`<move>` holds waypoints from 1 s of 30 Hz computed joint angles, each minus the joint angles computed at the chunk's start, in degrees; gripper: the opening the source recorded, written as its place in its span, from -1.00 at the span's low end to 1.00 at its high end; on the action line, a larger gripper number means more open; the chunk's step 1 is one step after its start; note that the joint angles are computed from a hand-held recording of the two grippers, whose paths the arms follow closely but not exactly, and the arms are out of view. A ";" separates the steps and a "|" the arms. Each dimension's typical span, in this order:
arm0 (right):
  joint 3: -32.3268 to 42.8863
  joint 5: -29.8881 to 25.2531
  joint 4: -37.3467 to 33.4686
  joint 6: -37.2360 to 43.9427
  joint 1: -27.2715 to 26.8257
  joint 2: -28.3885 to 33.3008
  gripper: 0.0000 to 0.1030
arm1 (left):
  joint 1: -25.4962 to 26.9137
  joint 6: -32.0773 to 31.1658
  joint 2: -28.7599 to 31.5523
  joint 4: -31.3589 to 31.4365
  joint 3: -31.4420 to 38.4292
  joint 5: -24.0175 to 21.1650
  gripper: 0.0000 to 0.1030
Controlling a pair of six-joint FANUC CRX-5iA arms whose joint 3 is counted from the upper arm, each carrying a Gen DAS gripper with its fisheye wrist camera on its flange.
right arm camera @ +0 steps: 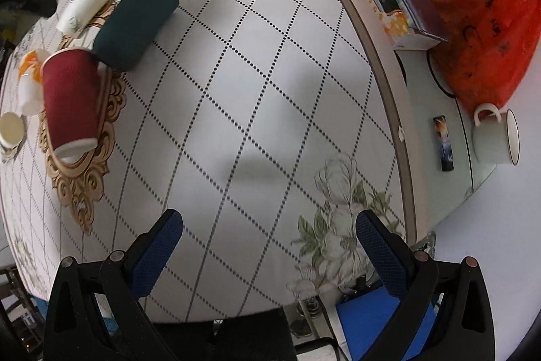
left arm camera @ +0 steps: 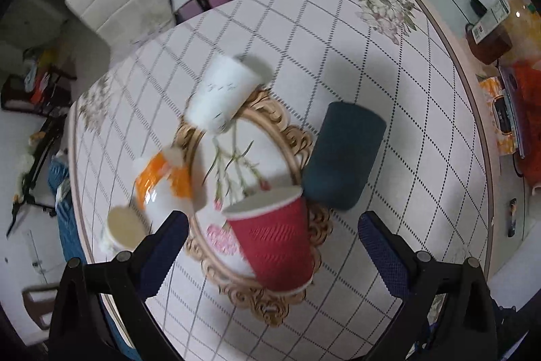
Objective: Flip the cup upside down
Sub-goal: 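Move the left gripper toward the dark teal cup lying on its side, then grasp the teal cup at its rim with the left gripper and lift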
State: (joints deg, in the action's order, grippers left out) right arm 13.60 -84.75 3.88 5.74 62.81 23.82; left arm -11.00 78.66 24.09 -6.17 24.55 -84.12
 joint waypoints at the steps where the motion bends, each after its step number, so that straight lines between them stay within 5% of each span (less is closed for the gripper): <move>1: 0.32 -0.11 -0.11 0.45 -0.39 0.48 1.00 | -0.43 -0.63 1.21 -0.20 1.23 -0.23 1.00; 11: 3.56 -1.59 -4.40 5.59 -3.98 5.37 1.00 | -4.42 -9.13 11.24 -1.68 10.42 -3.98 0.99; 30: 3.89 -2.74 -10.33 10.72 -8.02 6.68 1.00 | -8.71 -16.00 17.26 -4.65 13.40 -4.25 0.97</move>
State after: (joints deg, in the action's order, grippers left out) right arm 17.49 -87.49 -6.45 16.47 54.80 30.50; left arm -19.71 62.66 41.35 -10.81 37.95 -88.37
